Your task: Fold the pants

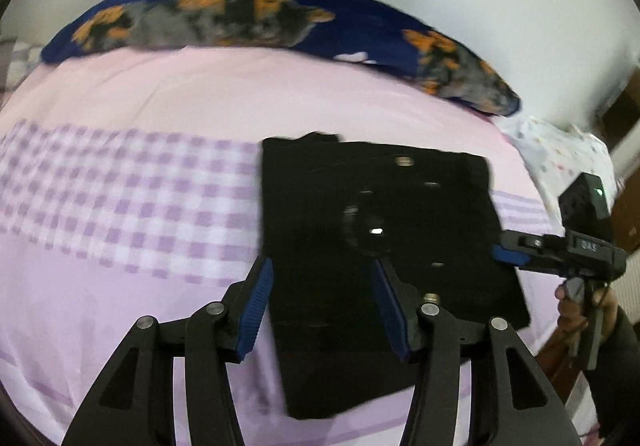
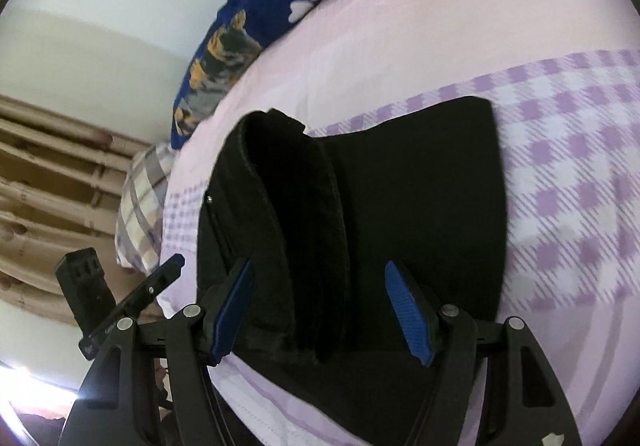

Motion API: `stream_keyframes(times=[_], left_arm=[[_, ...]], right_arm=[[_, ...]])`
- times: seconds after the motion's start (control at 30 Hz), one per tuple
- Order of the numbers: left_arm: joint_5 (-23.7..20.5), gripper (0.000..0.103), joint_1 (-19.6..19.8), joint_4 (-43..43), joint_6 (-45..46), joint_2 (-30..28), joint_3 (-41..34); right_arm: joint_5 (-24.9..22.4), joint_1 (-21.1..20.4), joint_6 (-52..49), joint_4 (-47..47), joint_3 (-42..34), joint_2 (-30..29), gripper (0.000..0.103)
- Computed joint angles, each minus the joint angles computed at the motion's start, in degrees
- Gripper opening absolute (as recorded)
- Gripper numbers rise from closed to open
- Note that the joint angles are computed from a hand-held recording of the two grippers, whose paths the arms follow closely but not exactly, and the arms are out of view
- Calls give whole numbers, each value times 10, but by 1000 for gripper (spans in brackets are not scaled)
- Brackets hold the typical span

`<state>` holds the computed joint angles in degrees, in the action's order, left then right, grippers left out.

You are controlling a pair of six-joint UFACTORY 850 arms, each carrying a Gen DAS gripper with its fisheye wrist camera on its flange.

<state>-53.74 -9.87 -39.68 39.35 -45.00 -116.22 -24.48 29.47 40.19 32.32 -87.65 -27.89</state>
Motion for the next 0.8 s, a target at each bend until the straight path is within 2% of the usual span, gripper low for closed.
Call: stream_keyframes(times=[0.17, 0.27, 0.37, 0.43, 0.53, 0.7, 0.8], left_arm=[[-10, 53, 0, 19, -16, -17, -9], [-17, 53, -6, 21, -16, -25, -15], [-3, 54, -13, 34, -21, -25, -10], [9, 55, -16, 42, -17, -22, -2], [15, 57, -20, 48, -20, -25, -3], [12, 59, -22, 58, -40, -36, -17], [20, 59, -25, 64, -40, -35, -15]], right_arm=[[2, -8, -69, 42, -16, -22, 64], [10, -12, -98, 66, -20, -30, 52], [23, -18, -183, 158, -16, -38, 43], [29, -18, -230, 209, -15, -41, 42], [9, -21, -323, 291, -28, -57, 36], [6, -18, -309, 255, -48, -70, 34], [10, -18, -306, 266, -40, -65, 33]])
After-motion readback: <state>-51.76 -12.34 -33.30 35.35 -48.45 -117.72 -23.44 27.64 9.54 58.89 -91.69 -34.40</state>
